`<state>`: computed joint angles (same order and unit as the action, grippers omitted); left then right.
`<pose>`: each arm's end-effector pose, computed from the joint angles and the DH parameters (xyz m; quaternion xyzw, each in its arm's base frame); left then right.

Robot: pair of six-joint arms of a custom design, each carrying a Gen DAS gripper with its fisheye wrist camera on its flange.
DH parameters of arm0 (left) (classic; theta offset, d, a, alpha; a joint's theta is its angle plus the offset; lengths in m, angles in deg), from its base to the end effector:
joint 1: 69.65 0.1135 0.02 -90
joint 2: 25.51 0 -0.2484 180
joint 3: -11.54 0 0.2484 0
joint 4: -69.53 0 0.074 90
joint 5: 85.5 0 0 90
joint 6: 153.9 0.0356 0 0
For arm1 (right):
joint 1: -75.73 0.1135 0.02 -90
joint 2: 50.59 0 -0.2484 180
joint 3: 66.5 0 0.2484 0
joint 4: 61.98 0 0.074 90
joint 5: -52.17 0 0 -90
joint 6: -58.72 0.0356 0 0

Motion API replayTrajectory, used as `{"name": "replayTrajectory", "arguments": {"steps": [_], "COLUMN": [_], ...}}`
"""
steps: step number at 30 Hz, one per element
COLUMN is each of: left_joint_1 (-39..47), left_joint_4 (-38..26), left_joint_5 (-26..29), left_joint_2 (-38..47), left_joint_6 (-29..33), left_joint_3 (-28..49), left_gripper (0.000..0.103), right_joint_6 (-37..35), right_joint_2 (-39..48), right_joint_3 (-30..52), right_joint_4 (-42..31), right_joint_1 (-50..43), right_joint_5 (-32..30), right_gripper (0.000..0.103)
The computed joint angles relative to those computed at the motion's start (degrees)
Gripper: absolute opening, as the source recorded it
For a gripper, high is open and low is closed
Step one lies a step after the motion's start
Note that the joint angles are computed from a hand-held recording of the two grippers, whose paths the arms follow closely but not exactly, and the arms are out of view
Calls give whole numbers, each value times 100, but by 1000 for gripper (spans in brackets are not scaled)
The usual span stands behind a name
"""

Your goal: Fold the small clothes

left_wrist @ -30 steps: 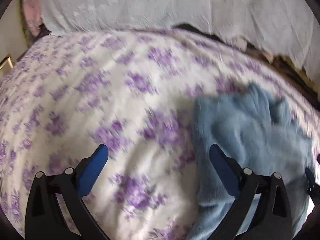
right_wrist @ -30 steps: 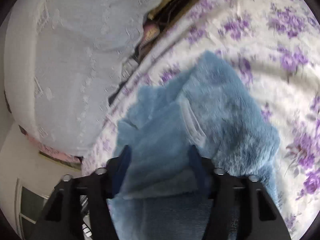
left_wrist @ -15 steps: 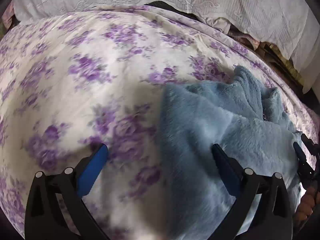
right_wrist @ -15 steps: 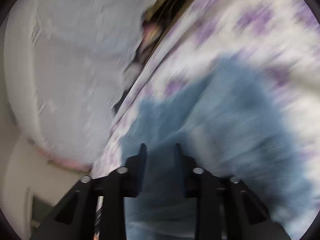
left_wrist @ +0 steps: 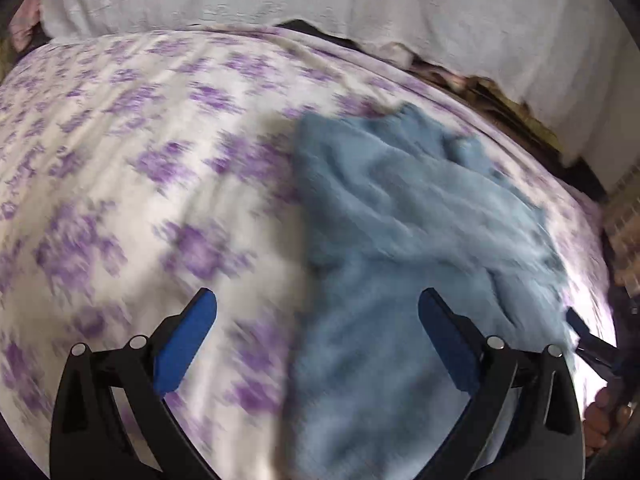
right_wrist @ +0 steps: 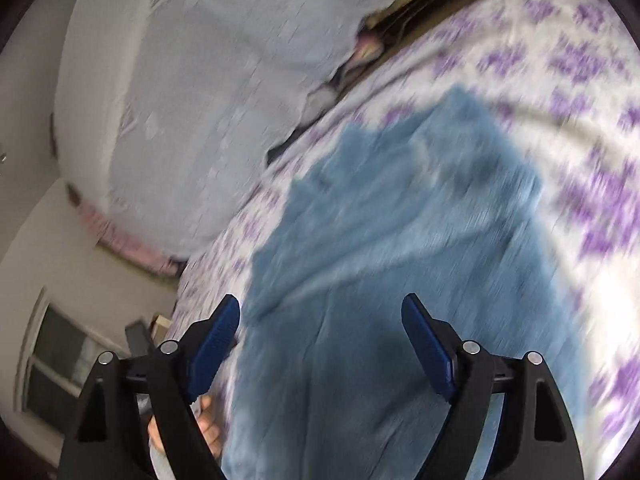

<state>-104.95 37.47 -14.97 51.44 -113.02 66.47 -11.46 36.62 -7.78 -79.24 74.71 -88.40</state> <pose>0.2168 -0.1390 0.1752 -0.1646 0.9245 -0.0850 0.3332 0.2941 0.0223 0.1739 -0.0067 0.8529 0.4460 0.2713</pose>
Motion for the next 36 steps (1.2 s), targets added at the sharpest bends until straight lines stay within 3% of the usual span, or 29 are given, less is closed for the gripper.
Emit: {"name": "replayTrajectory", "arguments": {"steps": [2,6,9,10,12,15,18,19,20,22,24,25,26,28,30,33,34,36], "left_joint_1": [-610,-1495,-1898,-2030,-2402,-3190,-3810,-3845,-3809,-3631,-3350,-3215,-3235,-3259,-3402,-3550,-3580,-3516], "left_joint_4": [-68,-887,-1051,-1133,-1427,-2214,-2298,-2143,-1945,-1745,-1773,-1569,-1358,-1407,-1767,-2052,-2261,-2555], "left_joint_5": [-122,-635,-806,-852,-1053,-1635,-2011,-1993,-1897,-1588,-1119,-862,-834,-827,-956,-938,-965,-955], "left_joint_2": [187,1216,626,360,-182,-676,-984,-960,-825,-283,448,477,247,-284,-605,-1364,-1508,-1802], "left_joint_6": [-60,-315,-772,-1025,-1559,-2320,-2383,-2189,-1973,-1791,-1805,-1787,-1847,-1997,-2355,-2744,-2875,-2920], "left_joint_3": [62,592,100,-109,-424,-386,-241,-174,-94,82,219,53,-193,-472,-634,-1017,-1016,-1029], "left_gripper": [98,99,99,99,99,98,98,98,98,98,99,99,99,99,99,99,99,99], "right_joint_6": [-449,-993,-1180,-1460,-2270,-3316,-5299,-5236,-4969,-3727,-3146,-3445,-3921,-4929,-5461,-7344,-7403,-7138], "right_joint_2": [-196,-643,-1158,-1155,-930,-1545,-1623,-1762,-1973,-2473,-2201,-1963,-1786,-1413,-1490,-803,-901,-1103], "right_joint_3": [-294,-745,-1008,-1079,-1031,-1231,-1068,-1059,-1171,-1564,-1665,-1629,-1517,-1230,-1185,-768,-711,-701], "right_joint_4": [-407,-877,-1172,-1340,-2046,-3084,-5060,-5139,-4967,-3924,-3281,-3413,-3801,-4661,-4994,-6277,-6309,-5946], "right_joint_1": [47,-466,-1235,-1666,-2471,-3094,-2859,-2445,-2037,-1216,-864,-1081,-1350,-2044,-2785,-4044,-4285,-4445], "right_joint_5": [-11,-118,113,-155,-944,-1219,-2079,-2172,-2150,-1639,-942,-974,-1100,-1253,-970,-873,-696,-363], "right_gripper": [86,81,82,82,82,84,85,87,88,88,82,73,72,76,78,82,91,91]}}
